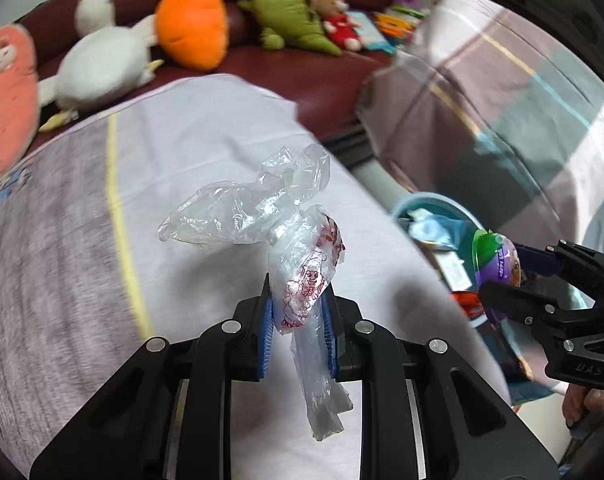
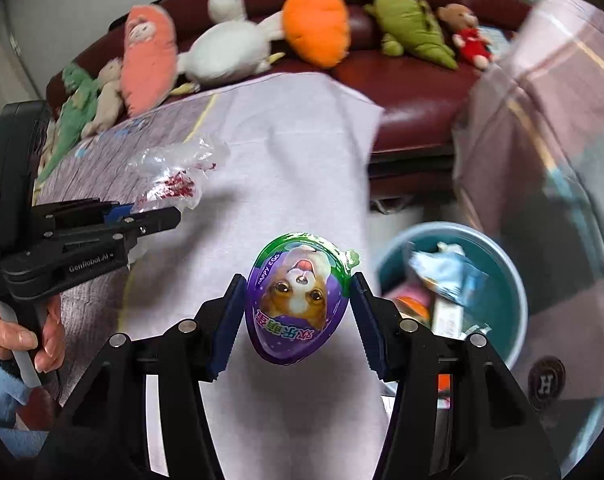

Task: Collect trash
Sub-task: 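Carry both over the teal bin and release the plastic bag with the left gripper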

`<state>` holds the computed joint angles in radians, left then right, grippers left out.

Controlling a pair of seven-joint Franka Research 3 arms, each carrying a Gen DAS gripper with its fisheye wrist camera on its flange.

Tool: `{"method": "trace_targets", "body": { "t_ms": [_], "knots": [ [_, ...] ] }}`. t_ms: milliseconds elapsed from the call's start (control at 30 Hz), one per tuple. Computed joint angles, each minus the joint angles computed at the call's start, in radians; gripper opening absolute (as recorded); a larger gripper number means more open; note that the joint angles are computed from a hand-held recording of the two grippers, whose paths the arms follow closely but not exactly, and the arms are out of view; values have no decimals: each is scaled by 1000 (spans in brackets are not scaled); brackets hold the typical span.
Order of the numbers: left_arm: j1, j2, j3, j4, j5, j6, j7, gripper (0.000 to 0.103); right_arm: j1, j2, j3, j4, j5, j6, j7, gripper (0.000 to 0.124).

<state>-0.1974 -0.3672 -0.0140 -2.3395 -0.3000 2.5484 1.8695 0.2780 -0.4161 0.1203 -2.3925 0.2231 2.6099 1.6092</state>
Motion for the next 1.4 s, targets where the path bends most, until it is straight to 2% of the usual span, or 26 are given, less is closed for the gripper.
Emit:
{"method": "trace_targets", "body": {
  "t_ms": [233, 533, 700, 1133, 1200, 1233, 1267, 1333, 1400],
  "knots": [
    [-43, 59, -73, 49, 38, -12, -49, 22, -48, -109, -70, -112, 44, 7, -45, 51],
    [-83, 176, -137, 135, 66, -44, -71, 22, -167, -186, -115, -188, 49, 2, -63, 51],
    [-95, 240, -167, 181, 62, -56, -66, 22, -207, -178, -130, -192, 54, -4, -68, 51],
    [-86, 388, -224, 300, 28, -124, -24, 25, -235, -119, -138, -166, 61, -10, -95, 51],
    [-82, 396, -230, 304, 38, -121, -34, 31, -238, -109, -137, -161, 59, -12, -93, 51],
    [-80, 398, -232, 304, 40, -119, -37, 41, -239, -108, -138, -161, 59, -12, -94, 51],
    [-78, 398, -233, 303, 44, -117, -42, 55, -239, -104, -137, -159, 58, -12, -93, 51],
    [-75, 389, -235, 293, 57, -97, -49, 68, -239, -97, -137, -154, 58, -12, -93, 51],
    [-73, 373, -234, 280, 59, -78, -46, 72, -239, -92, -136, -148, 57, -12, -93, 51]
  ]
}}
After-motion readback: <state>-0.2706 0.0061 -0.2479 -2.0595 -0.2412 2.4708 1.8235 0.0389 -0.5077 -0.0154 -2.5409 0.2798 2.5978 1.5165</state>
